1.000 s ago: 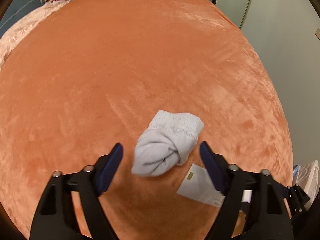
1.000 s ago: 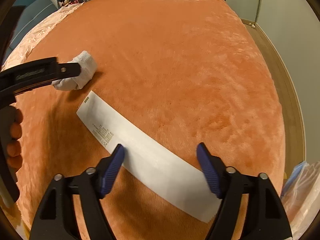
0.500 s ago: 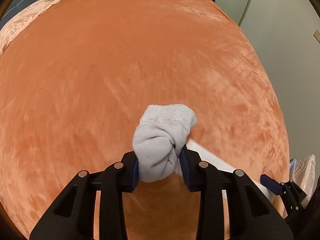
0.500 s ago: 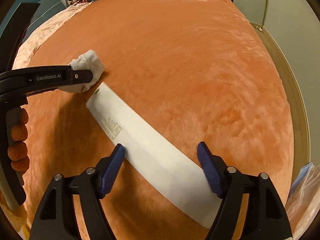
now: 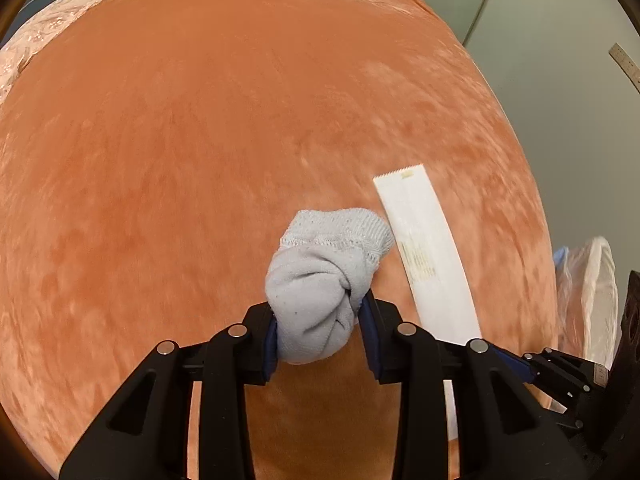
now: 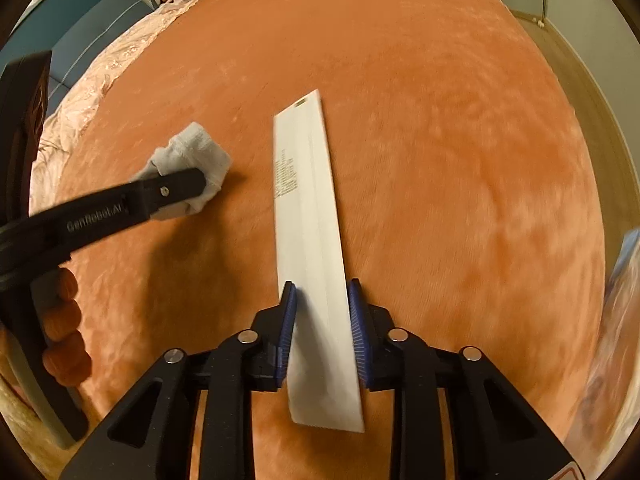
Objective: Collect trash
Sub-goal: 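Grasp the grey sock with the left tool while the right tool grasps the white paper strip, then carry the sock and paper strip over the trash bin and open both tools to drop them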
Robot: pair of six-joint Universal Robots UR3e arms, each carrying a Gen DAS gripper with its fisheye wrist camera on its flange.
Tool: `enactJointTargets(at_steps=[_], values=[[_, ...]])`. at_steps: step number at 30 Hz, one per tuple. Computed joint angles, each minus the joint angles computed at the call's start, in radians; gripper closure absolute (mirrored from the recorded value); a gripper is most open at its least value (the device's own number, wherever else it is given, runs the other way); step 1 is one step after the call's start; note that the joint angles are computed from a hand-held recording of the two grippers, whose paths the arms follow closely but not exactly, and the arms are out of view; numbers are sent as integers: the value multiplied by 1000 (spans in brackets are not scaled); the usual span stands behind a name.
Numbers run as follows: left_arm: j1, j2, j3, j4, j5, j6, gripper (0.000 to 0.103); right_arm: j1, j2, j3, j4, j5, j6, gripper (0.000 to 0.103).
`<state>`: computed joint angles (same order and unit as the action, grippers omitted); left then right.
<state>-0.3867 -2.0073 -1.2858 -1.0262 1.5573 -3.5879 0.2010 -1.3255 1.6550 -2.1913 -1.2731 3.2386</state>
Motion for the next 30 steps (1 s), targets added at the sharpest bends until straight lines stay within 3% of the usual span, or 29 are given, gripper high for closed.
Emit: enactJointTargets(at_steps=[7,14,23,30], values=[[-85,140,-153,17,1,-88,71,4,-228,210,-31,49,62,99],[-164,191,-158,0,36,-137,71,8,-406,277,5,-1,97,100],[-279,127,34,-86,85,-184,71,-152,-689,331,142,20,45,100],[-362,-1,305,-195,116,-193,71,-420,-945,344,359,122,-92,100]])
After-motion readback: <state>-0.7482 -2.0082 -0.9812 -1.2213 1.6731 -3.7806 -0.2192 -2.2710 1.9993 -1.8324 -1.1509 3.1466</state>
